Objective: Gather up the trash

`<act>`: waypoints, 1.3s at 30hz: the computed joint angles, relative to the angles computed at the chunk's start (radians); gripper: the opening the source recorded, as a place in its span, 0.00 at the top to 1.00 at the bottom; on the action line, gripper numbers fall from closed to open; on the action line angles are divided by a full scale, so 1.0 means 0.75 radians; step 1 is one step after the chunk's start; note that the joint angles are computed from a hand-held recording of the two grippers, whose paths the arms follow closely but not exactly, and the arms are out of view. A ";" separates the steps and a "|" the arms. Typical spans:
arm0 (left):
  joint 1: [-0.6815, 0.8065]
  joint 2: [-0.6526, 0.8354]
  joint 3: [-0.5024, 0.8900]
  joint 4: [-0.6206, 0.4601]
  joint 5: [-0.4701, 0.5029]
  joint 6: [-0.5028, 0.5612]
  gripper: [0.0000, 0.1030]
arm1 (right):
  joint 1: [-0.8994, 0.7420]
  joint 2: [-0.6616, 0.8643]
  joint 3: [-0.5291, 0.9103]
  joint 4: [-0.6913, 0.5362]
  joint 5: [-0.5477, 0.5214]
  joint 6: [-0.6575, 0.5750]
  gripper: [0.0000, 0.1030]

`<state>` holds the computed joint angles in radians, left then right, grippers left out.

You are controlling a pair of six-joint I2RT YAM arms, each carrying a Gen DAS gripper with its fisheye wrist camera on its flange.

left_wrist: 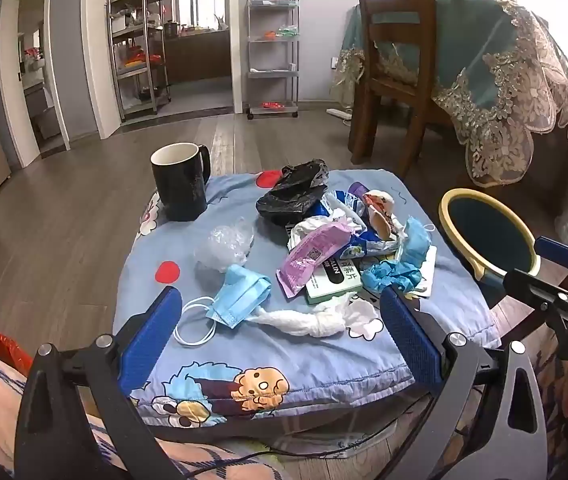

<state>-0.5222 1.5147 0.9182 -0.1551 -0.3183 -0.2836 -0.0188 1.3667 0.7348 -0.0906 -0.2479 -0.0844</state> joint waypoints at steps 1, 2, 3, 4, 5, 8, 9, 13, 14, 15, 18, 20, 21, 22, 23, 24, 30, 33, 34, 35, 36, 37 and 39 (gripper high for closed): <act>0.000 0.001 0.002 -0.006 0.002 -0.001 0.06 | 0.002 -0.002 -0.005 0.011 0.010 -0.009 0.05; 0.000 -0.001 0.001 -0.003 0.001 0.000 0.06 | 0.001 -0.001 -0.004 0.012 0.011 -0.010 0.05; -0.001 -0.003 -0.002 0.000 0.000 0.002 0.06 | -0.001 -0.001 -0.005 0.017 0.008 -0.010 0.05; -0.001 -0.007 -0.007 0.004 0.000 0.003 0.06 | -0.002 0.000 -0.003 0.016 0.008 -0.005 0.05; 0.000 -0.010 -0.011 0.008 0.000 0.005 0.06 | -0.003 0.001 -0.002 0.016 0.007 -0.001 0.05; 0.000 0.015 -0.046 0.065 0.004 0.007 0.06 | 0.005 -0.004 -0.003 0.017 0.012 0.010 0.05; 0.003 0.014 -0.060 0.079 0.007 0.008 0.06 | 0.010 -0.007 -0.005 0.017 0.017 0.013 0.05; -0.002 0.015 -0.047 0.054 0.006 0.009 0.06 | 0.026 -0.009 0.006 -0.001 0.019 0.029 0.05; -0.001 0.012 -0.058 0.061 0.010 0.010 0.06 | 0.036 -0.015 0.004 -0.001 0.026 0.034 0.05; -0.001 0.028 -0.013 0.016 0.015 0.014 0.06 | 0.046 -0.020 0.003 -0.002 0.033 0.039 0.05; -0.002 0.026 -0.020 0.022 0.031 0.022 0.06 | 0.033 -0.033 -0.004 -0.005 0.016 0.027 0.05; -0.002 0.027 -0.020 0.021 0.036 0.026 0.06 | 0.046 -0.039 0.008 -0.017 0.025 0.024 0.05; 0.001 0.027 -0.023 0.023 0.043 0.027 0.06 | 0.047 -0.042 0.009 -0.019 0.027 0.018 0.05; 0.002 0.031 -0.021 0.022 0.047 0.027 0.06 | 0.071 -0.069 0.012 -0.042 0.053 0.026 0.05; 0.004 0.032 -0.024 0.026 0.050 0.028 0.06 | 0.070 -0.062 0.010 -0.035 0.052 0.024 0.05; 0.003 0.034 -0.018 0.021 0.050 0.028 0.06 | 0.072 -0.063 0.007 -0.031 0.058 0.026 0.05; 0.002 0.045 -0.007 0.008 0.044 0.029 0.06 | 0.036 -0.004 0.019 -0.009 0.032 0.052 0.05; 0.008 0.049 -0.009 0.009 0.047 0.026 0.06 | 0.036 0.005 0.023 -0.009 0.031 0.044 0.05; 0.012 0.049 -0.007 0.006 0.050 0.025 0.06 | 0.037 0.008 0.024 -0.010 0.032 0.040 0.05; 0.015 0.050 -0.006 0.004 0.054 0.023 0.06 | 0.038 0.013 0.023 -0.005 0.033 0.038 0.05; 0.015 0.050 -0.005 0.001 0.054 0.021 0.06 | 0.037 0.015 0.023 -0.003 0.034 0.037 0.05; 0.015 0.049 -0.005 -0.003 0.054 0.019 0.06 | 0.039 0.014 0.022 -0.003 0.036 0.039 0.05; 0.014 0.049 -0.004 -0.004 0.054 0.018 0.06 | 0.040 0.014 0.020 -0.001 0.036 0.042 0.05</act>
<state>-0.5114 1.5518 0.9155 -0.1578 -0.2775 -0.2699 0.0111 1.3772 0.7498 -0.0913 -0.2207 -0.0529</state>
